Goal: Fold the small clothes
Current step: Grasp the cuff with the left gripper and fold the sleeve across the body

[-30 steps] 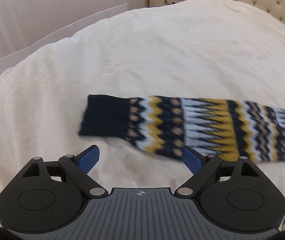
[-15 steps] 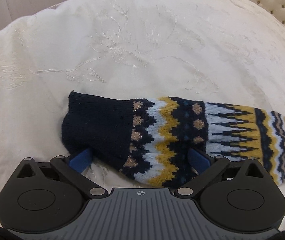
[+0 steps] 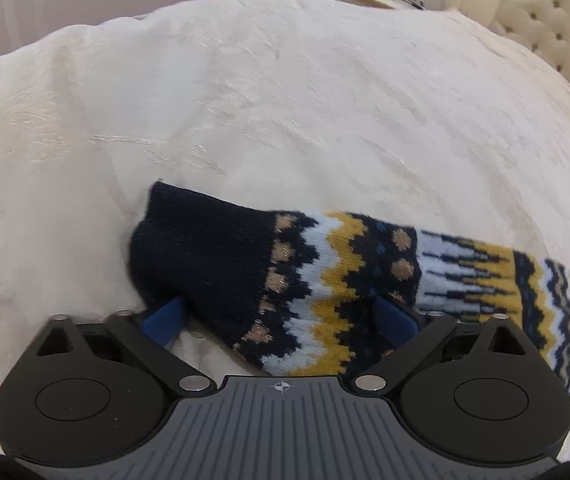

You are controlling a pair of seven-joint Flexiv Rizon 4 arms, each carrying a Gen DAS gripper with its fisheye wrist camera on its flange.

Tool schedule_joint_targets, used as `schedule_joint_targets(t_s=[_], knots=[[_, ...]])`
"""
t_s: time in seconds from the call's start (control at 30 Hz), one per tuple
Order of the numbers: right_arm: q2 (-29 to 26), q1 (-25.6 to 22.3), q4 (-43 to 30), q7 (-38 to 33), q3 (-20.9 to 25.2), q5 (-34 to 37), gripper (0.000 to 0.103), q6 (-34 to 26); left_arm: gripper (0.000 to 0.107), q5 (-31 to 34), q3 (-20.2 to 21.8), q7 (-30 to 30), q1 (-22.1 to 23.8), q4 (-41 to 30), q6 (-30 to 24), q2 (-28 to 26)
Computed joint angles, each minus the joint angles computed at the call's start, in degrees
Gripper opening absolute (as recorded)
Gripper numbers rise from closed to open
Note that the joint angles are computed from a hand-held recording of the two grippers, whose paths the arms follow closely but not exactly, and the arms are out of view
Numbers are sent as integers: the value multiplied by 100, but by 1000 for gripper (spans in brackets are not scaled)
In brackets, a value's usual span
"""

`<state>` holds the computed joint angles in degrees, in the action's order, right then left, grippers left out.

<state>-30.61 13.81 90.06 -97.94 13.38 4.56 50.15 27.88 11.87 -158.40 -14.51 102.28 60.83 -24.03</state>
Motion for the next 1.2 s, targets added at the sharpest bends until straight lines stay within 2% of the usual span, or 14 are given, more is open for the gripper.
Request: schedule_joint_targets(t_s=[0.07, 0.1, 0.13, 0.23, 0.47, 0.63, 0.77, 0.93, 1.07, 1.1, 1.2], knots=[[-18, -10, -32, -35, 14, 13, 102, -34, 47, 125, 100, -204, -132, -25, -221, 96], [-22, -17, -38, -48, 21, 31, 102, -28, 38, 168, 111, -294, -159, -24, -342, 167], [-23, -28, -44, -62, 33, 59, 102, -19, 24, 189, 81, -362, -124, 30, -284, 231], [-3, -80, -20, -110, 71, 176, 102, 39, 16, 370, 30, -534, -101, 90, -169, 439], [207, -316, 283, -170, 125, 541, 102, 240, 13, 1136, -229, -422, -237, -685, -227, 556], [364, -656, 459, -411, 179, 952, 102, 251, 13, 1283, -449, -131, -446, -1668, -40, 196], [489, -990, 523, -727, 169, 1343, 102, 239, 13, 1000, -568, 232, -688, -2674, 156, -469], [574, -1372, 540, -989, 8, 1701, 102, 165, 13, 420, -835, 1012, -985, -4173, 217, -1572], [566, -1633, 497, -1052, -171, 1830, 102, 140, 13, -395, -1284, 2136, -1074, -5281, 143, -2515], [566, -1688, 500, -1070, -201, 1854, 102, 159, 13, -407, -1342, 2154, -1140, -5367, 83, -2619], [543, -1838, 463, -1108, -288, 1869, 102, 175, 13, -884, -1575, 2762, -1266, -6030, -196, -3216]])
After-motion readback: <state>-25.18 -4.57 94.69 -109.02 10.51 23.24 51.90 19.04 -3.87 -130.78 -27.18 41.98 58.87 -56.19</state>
